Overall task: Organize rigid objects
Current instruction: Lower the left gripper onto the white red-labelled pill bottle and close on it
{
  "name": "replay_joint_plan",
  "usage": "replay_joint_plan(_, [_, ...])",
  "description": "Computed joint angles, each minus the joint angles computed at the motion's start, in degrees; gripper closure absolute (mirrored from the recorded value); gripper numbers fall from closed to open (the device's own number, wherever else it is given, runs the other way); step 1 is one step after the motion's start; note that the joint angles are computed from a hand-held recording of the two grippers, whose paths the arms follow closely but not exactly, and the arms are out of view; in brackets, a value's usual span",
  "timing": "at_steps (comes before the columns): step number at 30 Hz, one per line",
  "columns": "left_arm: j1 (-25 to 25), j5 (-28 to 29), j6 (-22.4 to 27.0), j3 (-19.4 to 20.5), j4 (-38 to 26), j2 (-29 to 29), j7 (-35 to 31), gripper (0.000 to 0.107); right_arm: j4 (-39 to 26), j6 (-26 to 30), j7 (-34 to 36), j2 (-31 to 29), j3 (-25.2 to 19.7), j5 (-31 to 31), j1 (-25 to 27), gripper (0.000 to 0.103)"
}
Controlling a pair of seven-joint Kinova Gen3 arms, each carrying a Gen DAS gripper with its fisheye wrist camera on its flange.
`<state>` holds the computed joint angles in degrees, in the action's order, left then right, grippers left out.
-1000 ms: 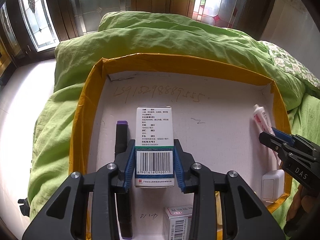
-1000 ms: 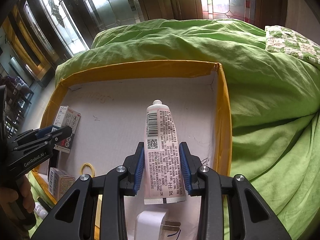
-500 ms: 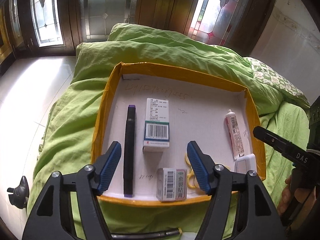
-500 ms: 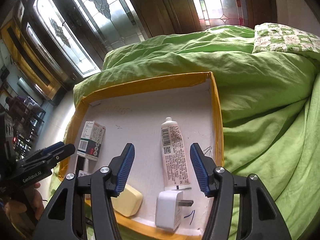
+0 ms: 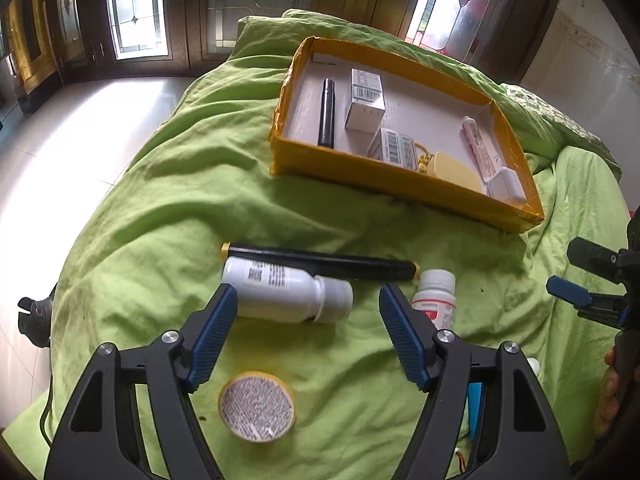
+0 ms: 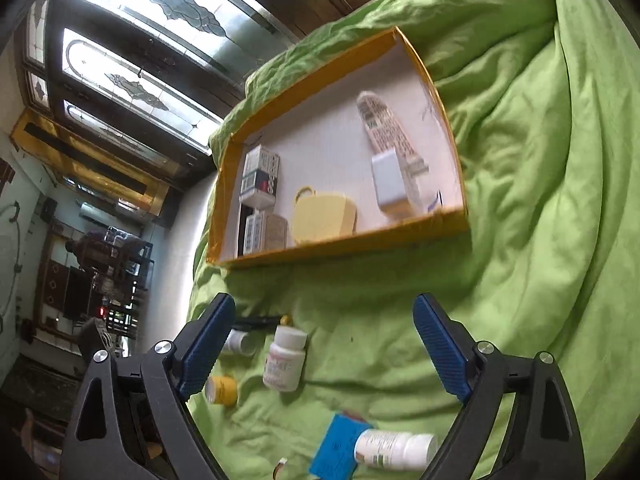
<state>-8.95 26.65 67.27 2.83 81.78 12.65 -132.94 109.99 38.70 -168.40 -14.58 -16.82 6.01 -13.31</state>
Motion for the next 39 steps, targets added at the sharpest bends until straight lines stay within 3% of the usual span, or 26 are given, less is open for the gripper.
replay_joint_plan(4, [-0.6, 0.1, 1.4, -0.5, 0.3, -0.6, 0.8, 0.034, 2.8, -1.5, 1.2, -0.7, 0.5, -4.6, -2.3, 0.014])
replay_joint_plan(7, [-1.0, 0.3, 0.5, -1.0, 1.4, -1.6, 0.6, 0.034, 2.5, -0.3, -0.7, -1.1, -1.6, -3.3, -1.5, 0.008])
replay_joint_plan(13, [-0.8, -0.8, 0.1, -1.3, 2.8, -2.4, 0.1, 0.034, 1.6, 4.0, -6.8, -2.0, -6.6, 2.0, -0.6, 0.007])
replay_joint_plan(22, [-0.3, 0.4, 2.1, -0.8, 3.4, -3.0, -4.3, 0.034, 1.2, 6.4, -8.5, -1.6, -5.8, 3.5, -3.0, 0.007])
replay_joint_plan(29, [5.5, -1.6, 1.6, 1.6, 4.2, -4.2, -4.9, 0.035, 0.3, 8.8, -11.0, -1.4, -7.0, 5.5, -2.9, 0.007])
replay_joint_plan(33, [10.3, -5.5, -1.4, 2.9, 4.8, -3.8, -2.2, 0.041, 0.0, 10.6, -12.9, -1.6, -7.5, 6.9, -3.0, 0.007])
replay_joint_plan(36, [13.3, -9.6, -2.9, 3.4, 4.3, -2.3, 1.1, 0.052, -0.1, 11.0, -12.7, -1.2, -7.1, 7.1, -3.6, 0.008])
replay_joint_plan(38, [14.3, -11.7, -2.5, 3.3, 3.1, -0.8, 3.6, 0.071, -0.3, 11.0, -12.1, -0.8, -6.6, 7.0, -4.2, 0.007])
replay_joint_plan(39, [14.2, -11.9, -2.2, 3.2, 2.7, -0.3, 4.1, 0.073, -0.4, 11.1, -11.8, -0.6, -6.4, 7.0, -4.5, 0.007])
